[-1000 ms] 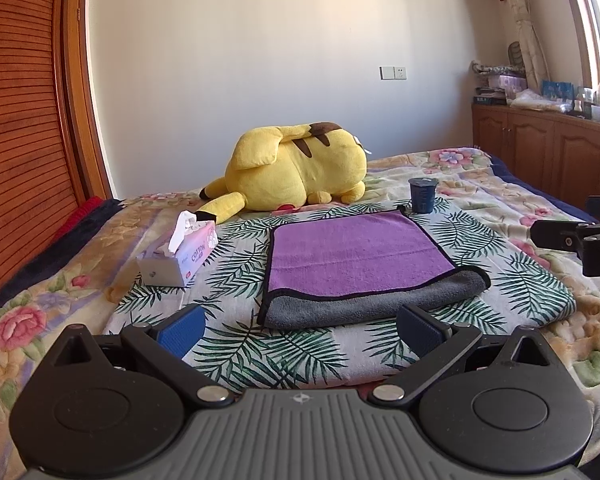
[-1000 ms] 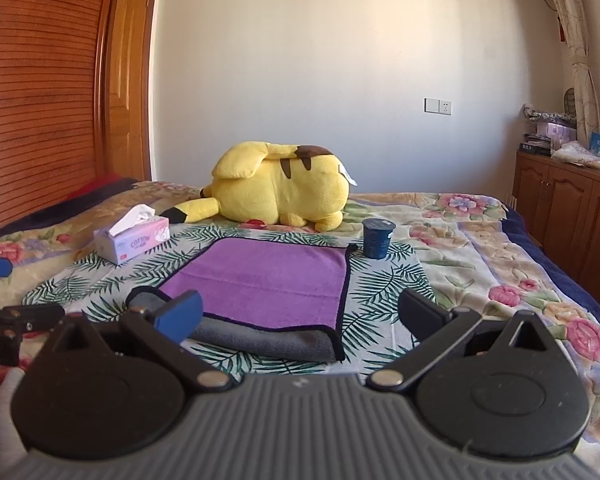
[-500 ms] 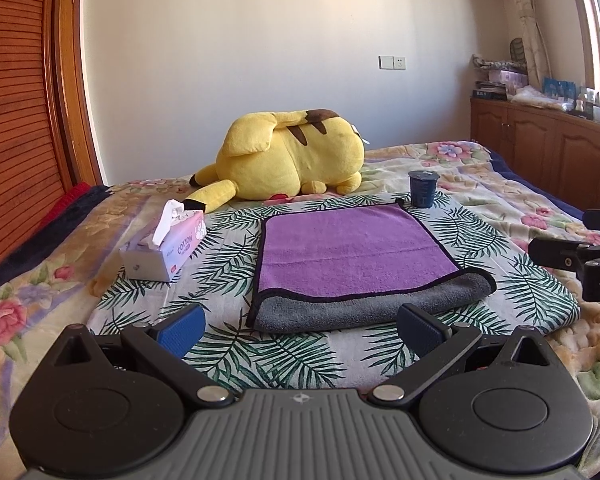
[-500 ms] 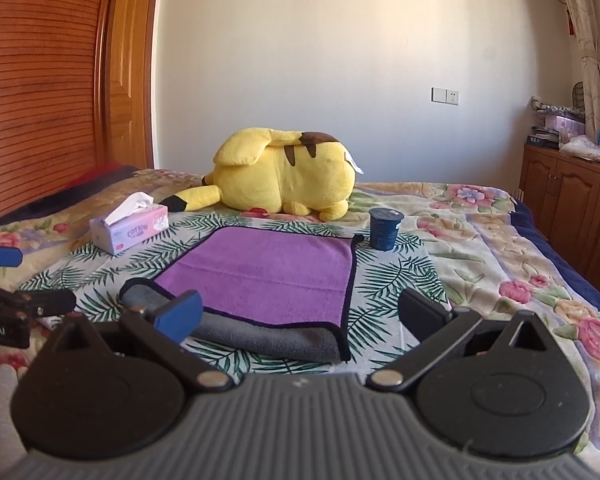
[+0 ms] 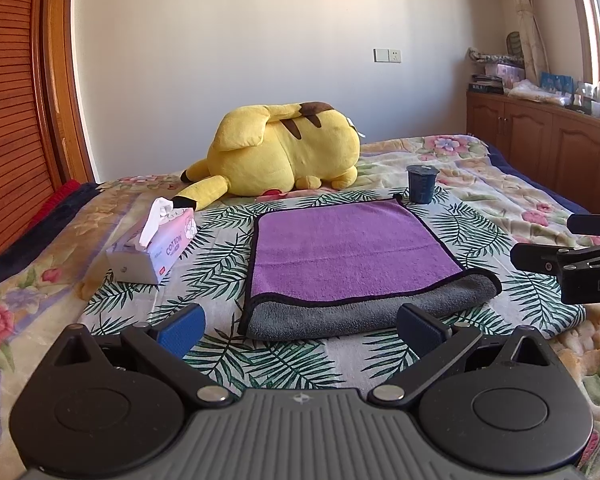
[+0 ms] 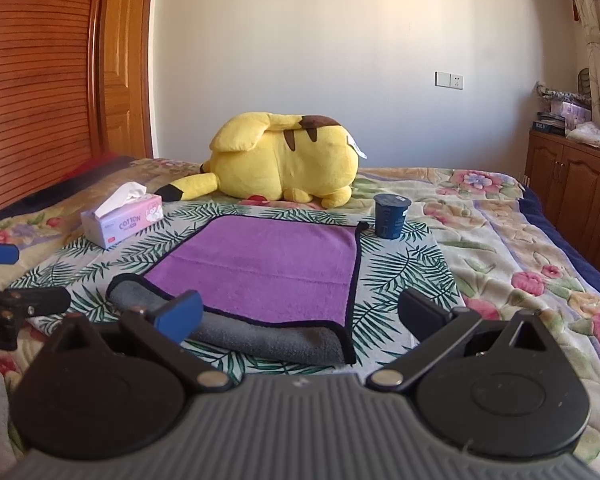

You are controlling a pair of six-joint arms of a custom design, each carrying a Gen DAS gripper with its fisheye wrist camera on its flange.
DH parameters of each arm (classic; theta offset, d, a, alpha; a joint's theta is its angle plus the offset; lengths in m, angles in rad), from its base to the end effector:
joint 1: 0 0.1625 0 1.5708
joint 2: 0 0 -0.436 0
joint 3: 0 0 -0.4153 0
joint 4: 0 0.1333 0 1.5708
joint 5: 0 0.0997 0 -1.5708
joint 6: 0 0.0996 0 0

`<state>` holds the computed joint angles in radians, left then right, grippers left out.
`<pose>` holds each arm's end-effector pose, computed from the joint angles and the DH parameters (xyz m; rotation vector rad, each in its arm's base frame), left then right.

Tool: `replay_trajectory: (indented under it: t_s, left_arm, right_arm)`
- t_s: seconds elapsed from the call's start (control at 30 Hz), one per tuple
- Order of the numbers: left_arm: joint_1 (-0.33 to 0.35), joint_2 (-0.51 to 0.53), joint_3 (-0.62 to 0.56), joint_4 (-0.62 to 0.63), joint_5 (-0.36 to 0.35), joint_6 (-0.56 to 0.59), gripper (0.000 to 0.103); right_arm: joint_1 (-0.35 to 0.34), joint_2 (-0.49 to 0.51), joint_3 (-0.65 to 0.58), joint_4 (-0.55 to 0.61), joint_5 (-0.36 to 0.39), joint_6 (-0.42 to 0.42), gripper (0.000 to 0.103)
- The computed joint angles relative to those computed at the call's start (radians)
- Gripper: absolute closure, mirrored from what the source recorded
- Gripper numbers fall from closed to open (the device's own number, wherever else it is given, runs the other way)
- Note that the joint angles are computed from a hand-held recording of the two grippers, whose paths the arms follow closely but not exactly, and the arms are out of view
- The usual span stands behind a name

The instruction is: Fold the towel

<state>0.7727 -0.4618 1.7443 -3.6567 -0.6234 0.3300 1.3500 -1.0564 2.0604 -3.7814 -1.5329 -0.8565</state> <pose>-0.2941 -0.5858 -0.0100 0.7519 2.0621 -1.1412 0.0098 -0.5823 0.2494 0.7182 -2.0905 1.3287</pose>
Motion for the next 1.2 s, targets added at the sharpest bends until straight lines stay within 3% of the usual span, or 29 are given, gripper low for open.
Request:
replay_trajectory:
  t_s: [0.77, 1.2]
  left_arm:
    - [0.091, 0.021, -0.124, 0.174, -0.068, -0.006, 0.016]
    - [0.147, 0.021, -0.186, 0.253, -0.120, -0.007, 0.042]
  right_arm:
    - [0.007, 0.050, -0.127, 0.216, -0.049, -0.033, 0.000]
    - [-0.002, 0.082, -0.217, 0.307, -0.083, 0.015, 0.004]
